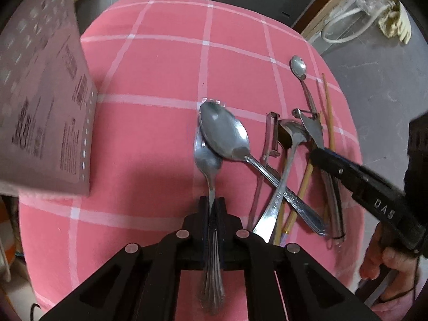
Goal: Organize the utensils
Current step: 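Close the left tool on the fork handle while the right tool grasps the peeler, then carry the fork with the left tool while the right tool drops the peeler into the caddy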
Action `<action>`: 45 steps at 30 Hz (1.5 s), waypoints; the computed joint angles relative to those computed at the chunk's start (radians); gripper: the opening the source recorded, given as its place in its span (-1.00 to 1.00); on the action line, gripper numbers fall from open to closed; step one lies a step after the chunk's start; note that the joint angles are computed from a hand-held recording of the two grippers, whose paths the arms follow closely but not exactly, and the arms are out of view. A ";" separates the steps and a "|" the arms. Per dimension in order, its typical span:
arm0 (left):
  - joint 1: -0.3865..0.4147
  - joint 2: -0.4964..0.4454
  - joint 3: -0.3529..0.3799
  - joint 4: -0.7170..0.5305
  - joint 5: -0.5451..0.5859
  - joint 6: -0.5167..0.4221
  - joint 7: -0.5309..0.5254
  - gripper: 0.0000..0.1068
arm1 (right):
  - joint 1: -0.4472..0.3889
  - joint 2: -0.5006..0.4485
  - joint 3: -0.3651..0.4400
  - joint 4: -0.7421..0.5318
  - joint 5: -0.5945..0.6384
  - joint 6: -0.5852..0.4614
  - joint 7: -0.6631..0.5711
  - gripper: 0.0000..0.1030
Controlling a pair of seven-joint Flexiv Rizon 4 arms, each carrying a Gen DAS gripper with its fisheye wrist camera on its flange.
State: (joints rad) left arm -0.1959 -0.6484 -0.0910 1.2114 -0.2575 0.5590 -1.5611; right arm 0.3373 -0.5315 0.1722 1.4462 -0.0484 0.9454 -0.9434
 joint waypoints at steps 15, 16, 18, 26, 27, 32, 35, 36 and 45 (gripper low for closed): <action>0.048 0.206 -0.021 0.302 -0.128 0.045 0.119 -0.90 | 0.102 0.162 -0.126 0.358 -0.204 0.440 0.386 -0.69; 0.050 0.213 -0.020 0.308 -0.132 0.045 0.125 -0.90 | 0.109 0.163 -0.137 0.364 -0.229 0.454 0.406 -0.69; 0.056 0.239 -0.018 0.334 -0.141 0.045 0.150 -0.90 | 0.117 0.164 -0.150 0.369 -0.270 0.477 0.437 -0.69; 0.071 0.315 -0.004 0.381 -0.171 0.045 0.215 -0.91 | 0.133 0.173 -0.177 0.369 -0.369 0.516 0.508 -0.69; 0.075 0.323 -0.004 0.390 -0.183 0.051 0.224 -0.91 | 0.136 0.179 -0.184 0.382 -0.382 0.529 0.518 -0.69; 0.092 0.351 -0.031 0.454 -0.330 0.150 0.315 -0.91 | 0.179 0.186 -0.253 0.395 -0.458 0.588 0.589 -0.69; 0.100 0.378 -0.050 0.506 -0.464 0.228 0.411 -0.91 | 0.243 0.184 -0.350 0.402 -0.520 0.653 0.668 -0.69; 0.100 0.382 -0.054 0.516 -0.507 0.253 0.440 -0.91 | 0.277 0.181 -0.398 0.400 -0.542 0.678 0.696 -0.69; 0.073 0.356 -0.104 0.475 -0.816 0.500 0.690 -0.91 | 0.445 0.077 -0.628 0.230 -0.494 0.818 0.687 -0.68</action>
State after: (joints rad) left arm -0.1225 -0.2920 -0.1955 1.6866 -1.0731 1.0593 -0.8712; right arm 0.7827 -0.4542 -0.4554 1.6764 -0.5427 1.7637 -0.2561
